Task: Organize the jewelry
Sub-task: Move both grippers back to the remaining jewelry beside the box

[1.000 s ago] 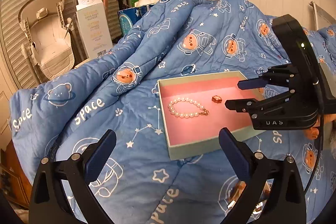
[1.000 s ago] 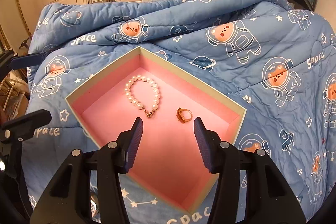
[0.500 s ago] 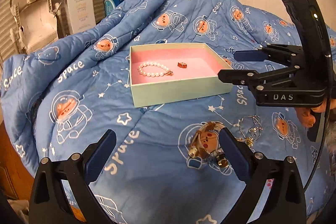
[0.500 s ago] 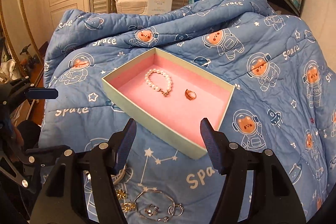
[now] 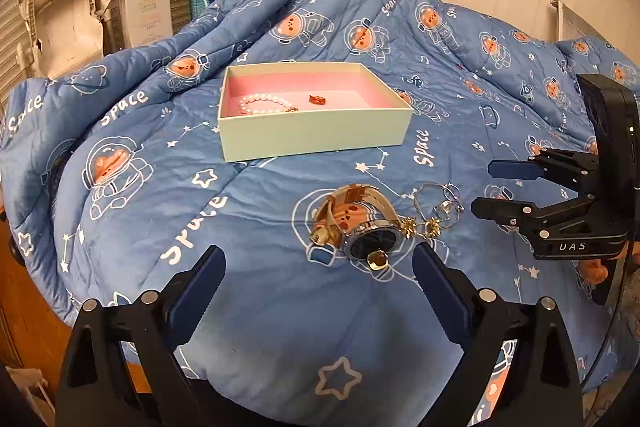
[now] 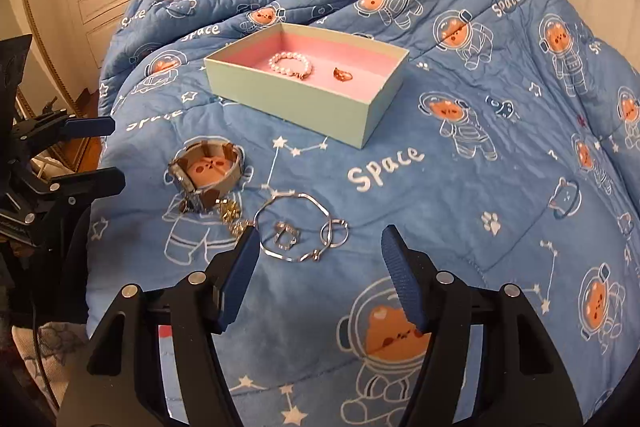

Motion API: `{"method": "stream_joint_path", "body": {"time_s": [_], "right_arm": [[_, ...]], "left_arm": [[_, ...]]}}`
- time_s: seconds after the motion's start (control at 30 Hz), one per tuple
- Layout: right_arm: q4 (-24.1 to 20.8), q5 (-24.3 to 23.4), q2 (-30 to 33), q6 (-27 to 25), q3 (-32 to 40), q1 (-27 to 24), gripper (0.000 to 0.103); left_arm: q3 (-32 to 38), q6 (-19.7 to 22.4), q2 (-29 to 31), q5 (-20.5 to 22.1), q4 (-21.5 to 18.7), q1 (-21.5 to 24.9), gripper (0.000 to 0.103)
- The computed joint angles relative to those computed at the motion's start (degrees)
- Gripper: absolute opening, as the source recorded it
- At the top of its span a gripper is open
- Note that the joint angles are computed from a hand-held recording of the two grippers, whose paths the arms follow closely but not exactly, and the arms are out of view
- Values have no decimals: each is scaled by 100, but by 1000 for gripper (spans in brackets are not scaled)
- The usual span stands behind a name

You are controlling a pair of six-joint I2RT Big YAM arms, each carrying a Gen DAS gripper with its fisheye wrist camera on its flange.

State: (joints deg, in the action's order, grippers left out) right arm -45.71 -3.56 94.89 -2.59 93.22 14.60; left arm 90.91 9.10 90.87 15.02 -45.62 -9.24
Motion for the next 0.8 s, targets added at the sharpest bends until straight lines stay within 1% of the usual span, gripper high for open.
{"method": "stream_joint_path", "body": {"time_s": [0.1,0.23,0.33,0.37,0.43,0.5,0.6,0.67,0.8], "right_arm": [[52,-124,-85,128,-201,-10,63],[92,-176,-99,268,-295,-12,63],[65,-194,-55,295,-265,-1,63],[60,-201,-41,306,-253,-2,63],[65,-213,-25,333,-244,-4,63],[73,-209,-12,369,-242,-13,63],[53,-227,21,387,-223,-27,63],[31,-283,47,351,-201,-26,63],[24,-369,100,214,-153,-4,64]], "left_arm": [[-127,16,-56,-10,54,-68,85],[-117,-38,-14,58,2,-117,78],[-60,-104,60,38,2,-174,77],[-34,-114,92,11,12,-199,76],[66,-113,193,-68,-28,-255,70],[199,-134,329,-198,-111,-316,67],[337,-135,476,-325,-160,-385,65],[413,-157,549,-417,-180,-418,64],[551,-185,687,-456,-303,-444,57]]}}
